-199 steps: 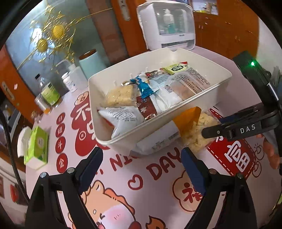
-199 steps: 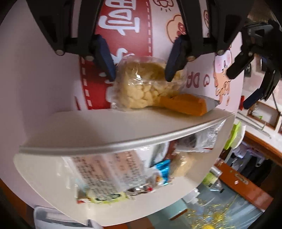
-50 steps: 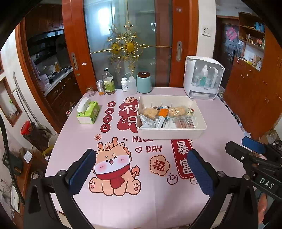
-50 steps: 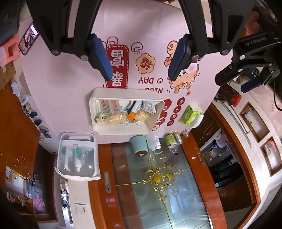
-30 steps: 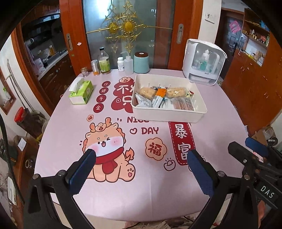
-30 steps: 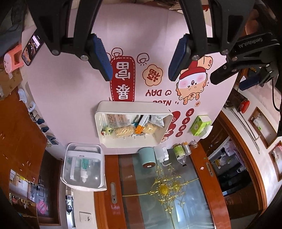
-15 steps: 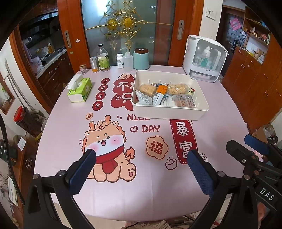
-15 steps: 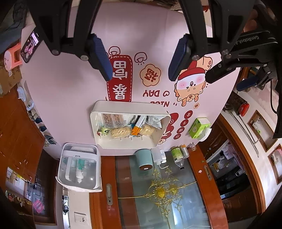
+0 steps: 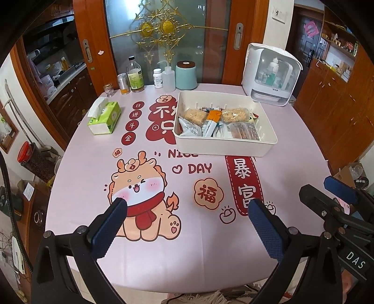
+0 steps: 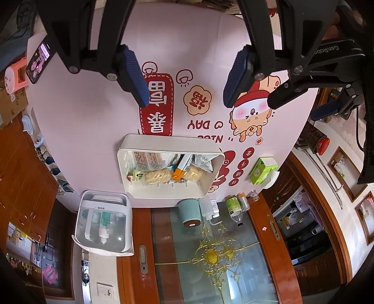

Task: Organize snacks

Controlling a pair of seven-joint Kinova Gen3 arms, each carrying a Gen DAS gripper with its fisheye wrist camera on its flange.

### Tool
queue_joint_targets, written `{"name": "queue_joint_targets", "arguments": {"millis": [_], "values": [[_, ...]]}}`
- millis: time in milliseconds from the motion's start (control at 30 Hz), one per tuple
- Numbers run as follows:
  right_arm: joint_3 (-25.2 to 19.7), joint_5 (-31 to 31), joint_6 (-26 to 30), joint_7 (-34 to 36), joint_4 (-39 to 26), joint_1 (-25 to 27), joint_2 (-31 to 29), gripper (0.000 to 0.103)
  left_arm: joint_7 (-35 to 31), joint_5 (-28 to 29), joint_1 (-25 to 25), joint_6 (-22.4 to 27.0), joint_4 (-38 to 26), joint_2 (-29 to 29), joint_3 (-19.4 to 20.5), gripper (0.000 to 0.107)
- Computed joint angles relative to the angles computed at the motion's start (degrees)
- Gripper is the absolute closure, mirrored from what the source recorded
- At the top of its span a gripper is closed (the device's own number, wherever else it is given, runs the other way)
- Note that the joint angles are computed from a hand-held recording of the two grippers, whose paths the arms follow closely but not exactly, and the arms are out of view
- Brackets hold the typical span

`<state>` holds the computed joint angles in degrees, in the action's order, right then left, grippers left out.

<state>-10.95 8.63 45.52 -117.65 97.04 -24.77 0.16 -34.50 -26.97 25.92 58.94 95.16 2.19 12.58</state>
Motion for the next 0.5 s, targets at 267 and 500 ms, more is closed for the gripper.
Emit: {"name": "queue_joint_targets", "arguments": {"millis": [267,500], "values": [[-0.09,-0.1,0.2,-0.34,-0.11,-0.14,0.1,0.037,-0.23,0.25,-0.13,0.02,0.14,-0.12,0.13,0.005],[-0.06,-0.26,0.09,-0.3,0.07,-0.21,0.04,0.037,0.0,0.25,0.01,0.05,0.41,-0.23,0.19,0.005]]}}
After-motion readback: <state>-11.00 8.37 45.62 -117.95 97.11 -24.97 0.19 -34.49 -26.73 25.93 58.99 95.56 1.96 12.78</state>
